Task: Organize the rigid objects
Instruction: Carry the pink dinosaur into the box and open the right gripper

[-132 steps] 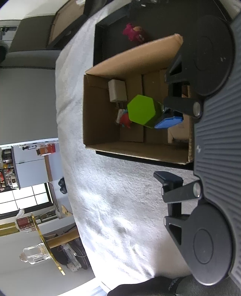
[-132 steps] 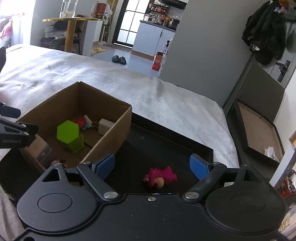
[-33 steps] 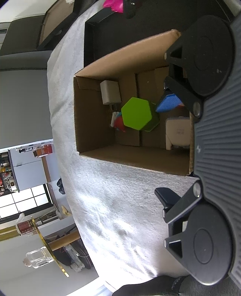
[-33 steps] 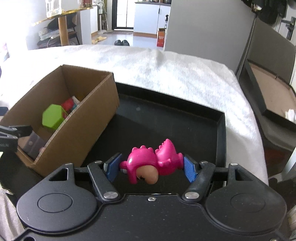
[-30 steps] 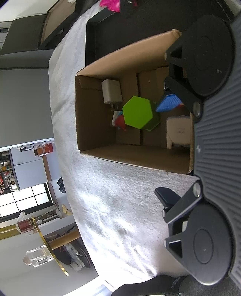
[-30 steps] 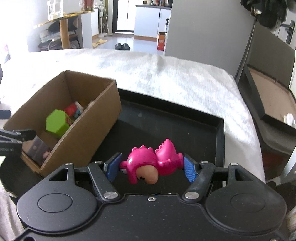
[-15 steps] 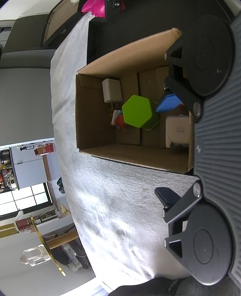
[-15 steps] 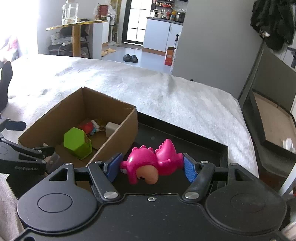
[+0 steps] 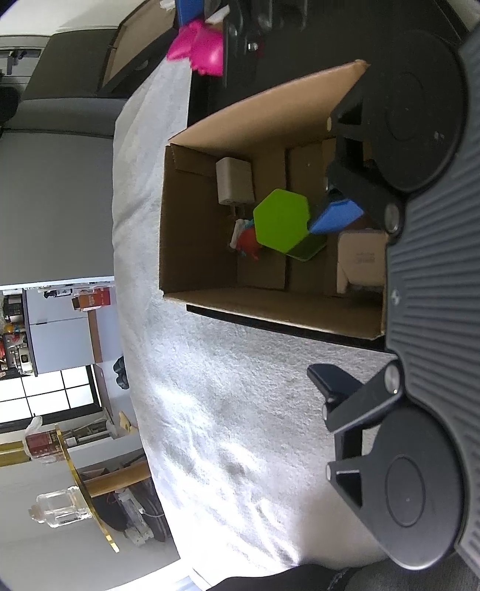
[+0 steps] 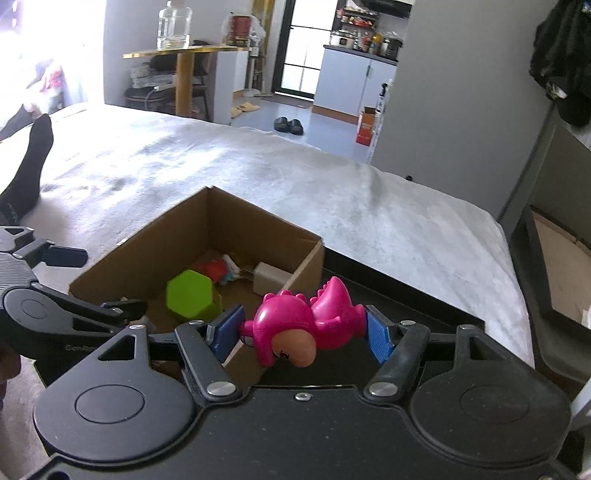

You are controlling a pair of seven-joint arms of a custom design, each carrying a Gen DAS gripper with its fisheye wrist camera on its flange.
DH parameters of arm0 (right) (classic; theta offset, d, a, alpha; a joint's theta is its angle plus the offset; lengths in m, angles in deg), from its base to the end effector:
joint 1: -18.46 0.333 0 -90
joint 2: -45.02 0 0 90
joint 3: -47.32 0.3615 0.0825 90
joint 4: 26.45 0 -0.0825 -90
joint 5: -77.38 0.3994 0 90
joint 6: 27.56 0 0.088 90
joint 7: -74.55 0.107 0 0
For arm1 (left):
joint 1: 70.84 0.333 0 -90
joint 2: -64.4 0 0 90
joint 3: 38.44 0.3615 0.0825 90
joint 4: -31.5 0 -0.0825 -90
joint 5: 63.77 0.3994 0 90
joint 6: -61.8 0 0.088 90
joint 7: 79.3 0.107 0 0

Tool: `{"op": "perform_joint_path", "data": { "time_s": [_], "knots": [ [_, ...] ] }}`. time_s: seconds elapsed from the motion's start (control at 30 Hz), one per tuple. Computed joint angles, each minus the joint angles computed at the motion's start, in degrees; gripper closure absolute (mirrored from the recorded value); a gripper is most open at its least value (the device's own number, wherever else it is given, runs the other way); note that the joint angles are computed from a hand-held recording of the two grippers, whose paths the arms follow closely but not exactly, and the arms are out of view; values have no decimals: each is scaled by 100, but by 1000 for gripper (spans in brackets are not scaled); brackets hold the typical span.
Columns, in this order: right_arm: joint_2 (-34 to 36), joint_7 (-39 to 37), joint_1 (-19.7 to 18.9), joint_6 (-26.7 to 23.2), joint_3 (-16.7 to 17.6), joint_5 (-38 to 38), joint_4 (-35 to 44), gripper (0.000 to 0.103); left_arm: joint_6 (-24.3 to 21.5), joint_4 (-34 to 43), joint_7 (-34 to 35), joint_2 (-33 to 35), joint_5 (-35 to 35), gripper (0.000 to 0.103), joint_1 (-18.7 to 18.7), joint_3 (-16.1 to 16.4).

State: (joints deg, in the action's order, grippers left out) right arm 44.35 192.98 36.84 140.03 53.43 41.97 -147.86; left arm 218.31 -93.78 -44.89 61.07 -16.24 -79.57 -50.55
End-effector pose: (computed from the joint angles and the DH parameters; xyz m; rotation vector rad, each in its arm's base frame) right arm 0.5272 0.2805 0.5431 -2.0599 1.2476 -0.7681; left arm 0.5228 -0.2311 0.5076 -1.6758 1.7972 -0.6264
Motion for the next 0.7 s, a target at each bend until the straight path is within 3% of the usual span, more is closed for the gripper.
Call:
{"op": "perform_joint_path", "data": {
  "time_s": [0.3,0.37,0.7],
  "knots": [
    [314,-493,240,63,-48,50,336,35,91,-46,214,-14,-385,58,38,47],
    [405,-611,319,36,-94,109,418,35,96,-39,340,8,-527,69,33,55],
    [698,-1539,650,-16,-277,673,561,35,59,-62,257,-14,-509,86,69,46]
  ]
}}
